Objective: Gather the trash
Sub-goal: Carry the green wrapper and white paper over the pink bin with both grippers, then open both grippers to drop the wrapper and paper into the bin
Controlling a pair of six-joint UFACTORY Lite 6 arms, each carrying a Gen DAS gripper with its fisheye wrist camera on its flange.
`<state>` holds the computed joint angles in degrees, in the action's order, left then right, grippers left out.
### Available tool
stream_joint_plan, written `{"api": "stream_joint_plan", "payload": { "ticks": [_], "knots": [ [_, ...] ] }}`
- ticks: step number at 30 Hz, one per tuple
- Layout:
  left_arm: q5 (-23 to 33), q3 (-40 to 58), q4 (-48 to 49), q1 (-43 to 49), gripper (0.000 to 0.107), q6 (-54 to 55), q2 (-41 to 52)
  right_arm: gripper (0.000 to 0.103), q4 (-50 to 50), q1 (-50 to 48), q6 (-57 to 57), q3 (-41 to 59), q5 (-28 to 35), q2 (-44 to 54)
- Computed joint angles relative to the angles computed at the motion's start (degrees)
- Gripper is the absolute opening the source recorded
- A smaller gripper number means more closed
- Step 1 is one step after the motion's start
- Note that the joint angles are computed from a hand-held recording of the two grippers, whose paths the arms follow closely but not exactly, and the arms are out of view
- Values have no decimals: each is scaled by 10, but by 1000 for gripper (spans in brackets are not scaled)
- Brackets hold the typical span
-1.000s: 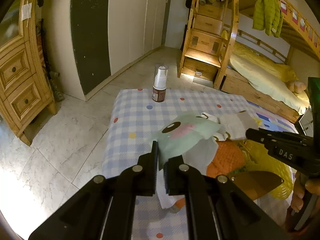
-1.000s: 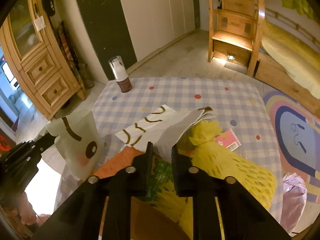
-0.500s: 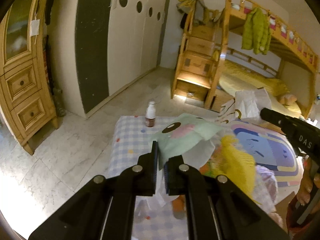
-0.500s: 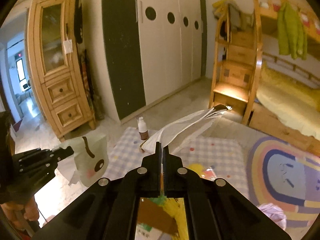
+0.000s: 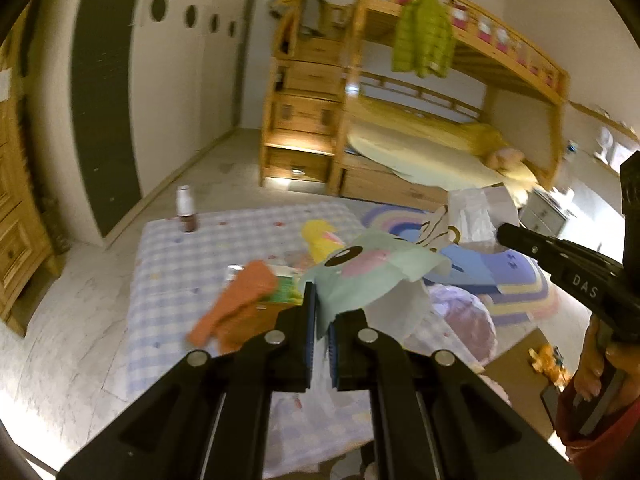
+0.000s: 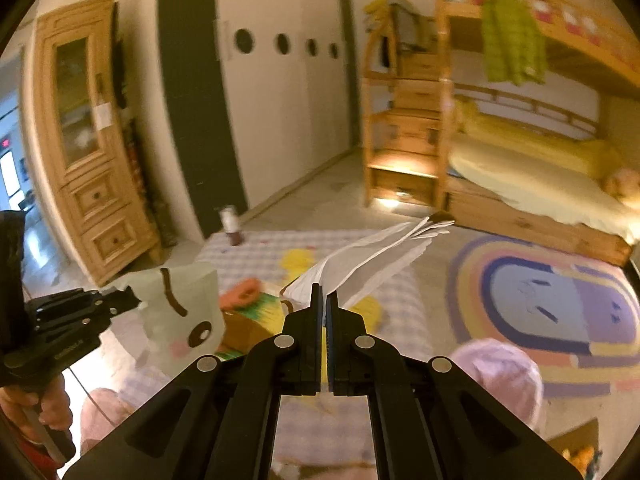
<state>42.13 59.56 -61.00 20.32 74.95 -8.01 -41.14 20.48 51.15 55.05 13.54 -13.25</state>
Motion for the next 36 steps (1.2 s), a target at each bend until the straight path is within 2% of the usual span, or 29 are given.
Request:
{"api": "stream_joint_plan", "payload": {
  "ticks": [3,8,11,15,21,23,28,34,35,36],
  "knots": [
    [-25,-20,7,-65,3,-13,-14,1,70,-53,-68,-52,-8,-53],
    [-91,-23,25,-206,3,-58,7,1,286,-171,-293,-126,-20,-114],
    [-132,-8,27,-285,3,-79,39,2,325,-234,-355,-159,-23,-126],
    [-180,20,21,-366,4,-89,95,2,536,-322,-585,-185,-39,-100],
    [-228,128,72,-456,4,-155,233,2,847,-398,-929,-187,-62,-24],
    [-229,170,99,-476,4,-181,276,2,954,-425,-1049,-190,-57,-11],
    [-215,309,212,-513,4,-304,404,2,1235,-470,-1345,-149,-49,91],
    [-152,523,357,-540,4,-453,572,3,1355,-488,-1473,-80,-40,204],
    [-131,569,374,-542,6,-473,604,6,1382,-490,-1503,-67,-37,225],
    [-118,596,383,-544,12,-484,623,6,1389,-490,-1511,-55,-38,241]
  ]
}}
